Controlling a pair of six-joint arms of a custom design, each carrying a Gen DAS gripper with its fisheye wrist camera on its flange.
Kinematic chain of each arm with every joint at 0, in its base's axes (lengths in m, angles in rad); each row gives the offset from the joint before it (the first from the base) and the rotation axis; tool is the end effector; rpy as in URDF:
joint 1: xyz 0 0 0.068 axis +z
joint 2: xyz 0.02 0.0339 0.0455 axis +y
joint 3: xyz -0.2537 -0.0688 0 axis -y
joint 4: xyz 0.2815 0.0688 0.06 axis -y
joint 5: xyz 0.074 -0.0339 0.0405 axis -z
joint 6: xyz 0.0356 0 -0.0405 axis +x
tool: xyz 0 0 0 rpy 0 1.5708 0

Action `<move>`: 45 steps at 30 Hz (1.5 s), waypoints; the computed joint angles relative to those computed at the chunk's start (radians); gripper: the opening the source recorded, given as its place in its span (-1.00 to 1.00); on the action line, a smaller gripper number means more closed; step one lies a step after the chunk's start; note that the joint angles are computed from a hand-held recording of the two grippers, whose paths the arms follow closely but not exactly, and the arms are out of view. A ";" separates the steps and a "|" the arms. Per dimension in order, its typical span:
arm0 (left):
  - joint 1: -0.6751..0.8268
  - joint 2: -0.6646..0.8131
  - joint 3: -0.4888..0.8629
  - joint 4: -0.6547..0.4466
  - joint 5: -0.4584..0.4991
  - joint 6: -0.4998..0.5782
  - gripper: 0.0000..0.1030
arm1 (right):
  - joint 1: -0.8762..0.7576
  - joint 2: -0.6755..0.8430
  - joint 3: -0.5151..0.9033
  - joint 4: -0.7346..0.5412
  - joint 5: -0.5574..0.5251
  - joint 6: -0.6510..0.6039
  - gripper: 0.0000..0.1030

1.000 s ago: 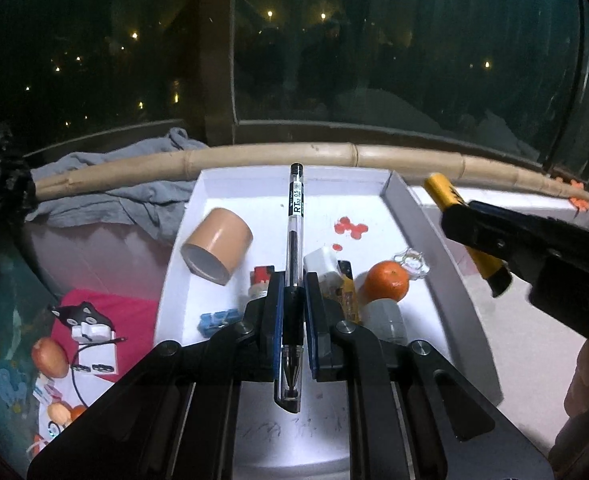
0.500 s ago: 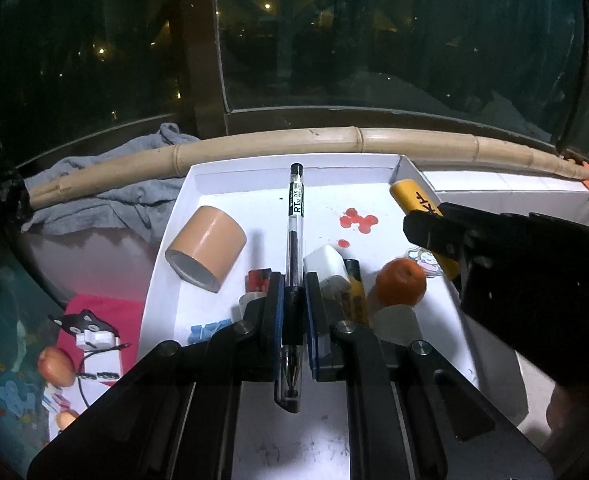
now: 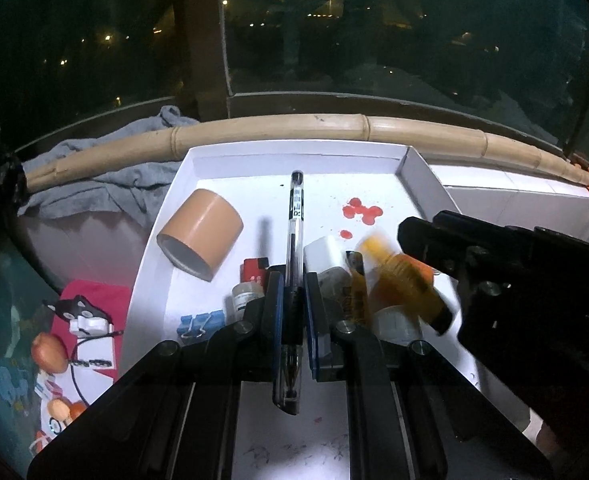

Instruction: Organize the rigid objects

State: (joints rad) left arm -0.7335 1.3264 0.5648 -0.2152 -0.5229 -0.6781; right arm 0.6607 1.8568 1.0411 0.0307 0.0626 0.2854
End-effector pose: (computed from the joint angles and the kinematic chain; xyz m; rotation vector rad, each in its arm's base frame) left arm 0.2068 -0.1625 0.1219 -0.1280 2.3683 0.0121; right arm 0.3217 0.2472 0.1156 -0.4149 2.3512 0.3842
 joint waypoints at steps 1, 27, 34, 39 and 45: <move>0.006 -0.003 -0.003 0.000 0.007 -0.002 -0.82 | 0.002 0.000 -0.002 0.002 0.001 0.006 -0.45; -0.191 -0.067 0.015 -0.211 -0.233 -0.264 1.00 | -0.004 -0.186 -0.214 0.095 0.035 0.067 0.65; -0.355 -0.121 0.056 -0.392 -0.333 -0.426 1.00 | -0.016 -0.331 -0.335 0.118 0.043 0.046 0.65; -0.466 -0.077 0.153 -0.596 -0.396 -0.595 0.99 | -0.035 -0.474 -0.430 0.114 0.027 0.033 0.65; -0.566 -0.022 0.248 -0.813 -0.423 -0.809 0.99 | -0.040 -0.648 -0.518 0.090 0.035 0.003 0.65</move>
State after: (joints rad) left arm -1.2999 1.3047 0.8128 -1.0282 -0.9463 -1.4868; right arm 0.6206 1.2088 0.5230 0.1203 0.0974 0.2884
